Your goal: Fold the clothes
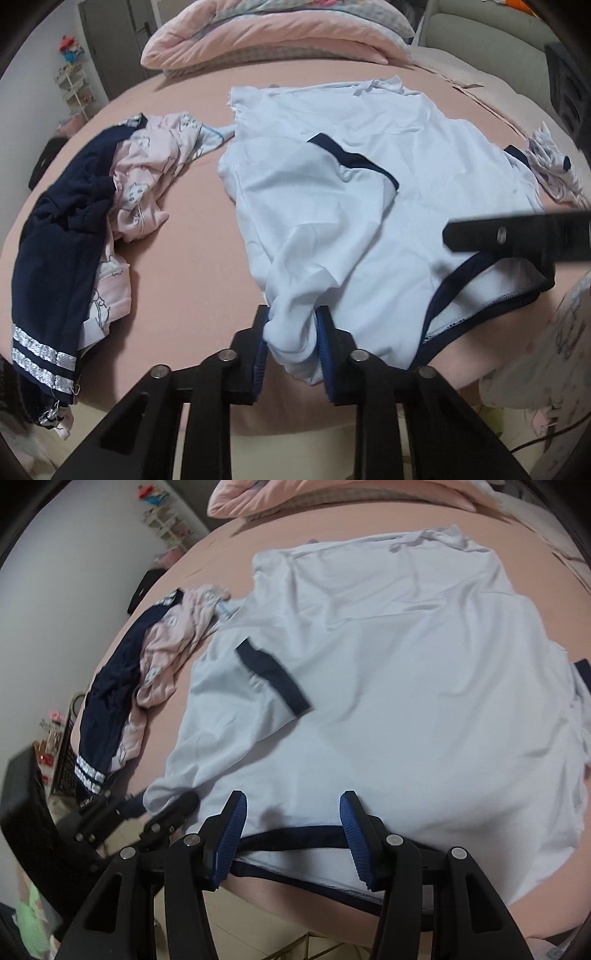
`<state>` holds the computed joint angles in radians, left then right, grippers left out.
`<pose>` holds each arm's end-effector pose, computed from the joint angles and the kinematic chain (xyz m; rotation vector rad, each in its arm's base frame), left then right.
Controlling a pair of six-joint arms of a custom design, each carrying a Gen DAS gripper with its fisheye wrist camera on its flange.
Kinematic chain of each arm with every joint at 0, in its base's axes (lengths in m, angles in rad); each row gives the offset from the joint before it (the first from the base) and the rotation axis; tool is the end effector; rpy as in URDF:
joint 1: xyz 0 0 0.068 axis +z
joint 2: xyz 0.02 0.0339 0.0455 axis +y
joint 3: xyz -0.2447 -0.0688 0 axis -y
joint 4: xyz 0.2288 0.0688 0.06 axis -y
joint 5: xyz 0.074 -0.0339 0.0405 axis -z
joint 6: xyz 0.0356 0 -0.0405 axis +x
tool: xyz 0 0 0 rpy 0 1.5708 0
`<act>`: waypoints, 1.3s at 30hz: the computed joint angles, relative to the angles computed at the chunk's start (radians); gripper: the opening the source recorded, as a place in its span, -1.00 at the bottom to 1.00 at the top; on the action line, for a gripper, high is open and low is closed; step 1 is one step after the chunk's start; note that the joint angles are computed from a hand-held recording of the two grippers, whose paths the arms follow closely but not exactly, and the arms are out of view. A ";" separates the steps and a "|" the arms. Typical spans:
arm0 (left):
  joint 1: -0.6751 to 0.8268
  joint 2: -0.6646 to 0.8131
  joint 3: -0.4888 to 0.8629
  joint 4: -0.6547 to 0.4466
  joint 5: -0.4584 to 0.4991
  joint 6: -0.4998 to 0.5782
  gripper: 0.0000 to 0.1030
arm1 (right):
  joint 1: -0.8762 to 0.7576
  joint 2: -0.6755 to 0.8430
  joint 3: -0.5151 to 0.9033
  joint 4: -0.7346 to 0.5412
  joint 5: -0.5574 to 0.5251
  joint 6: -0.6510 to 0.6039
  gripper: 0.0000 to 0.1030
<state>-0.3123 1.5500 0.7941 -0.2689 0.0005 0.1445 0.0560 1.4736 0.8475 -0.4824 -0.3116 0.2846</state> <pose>0.2659 -0.0859 0.1512 0.5882 2.5294 -0.0616 0.2639 0.0257 0.1750 0.2081 2.6855 0.5241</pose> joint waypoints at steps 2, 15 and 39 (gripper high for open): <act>-0.012 -0.008 0.002 -0.017 -0.008 0.000 -0.62 | -0.025 -0.029 -0.005 -0.005 0.000 -0.007 0.01; -0.135 -0.208 0.093 -0.195 -0.050 0.064 0.48 | -0.180 -0.281 -0.082 -0.097 0.012 -0.029 0.01; -0.348 0.721 1.559 -0.944 0.020 -0.108 0.48 | -0.573 0.096 0.312 -0.268 -0.071 -0.336 0.11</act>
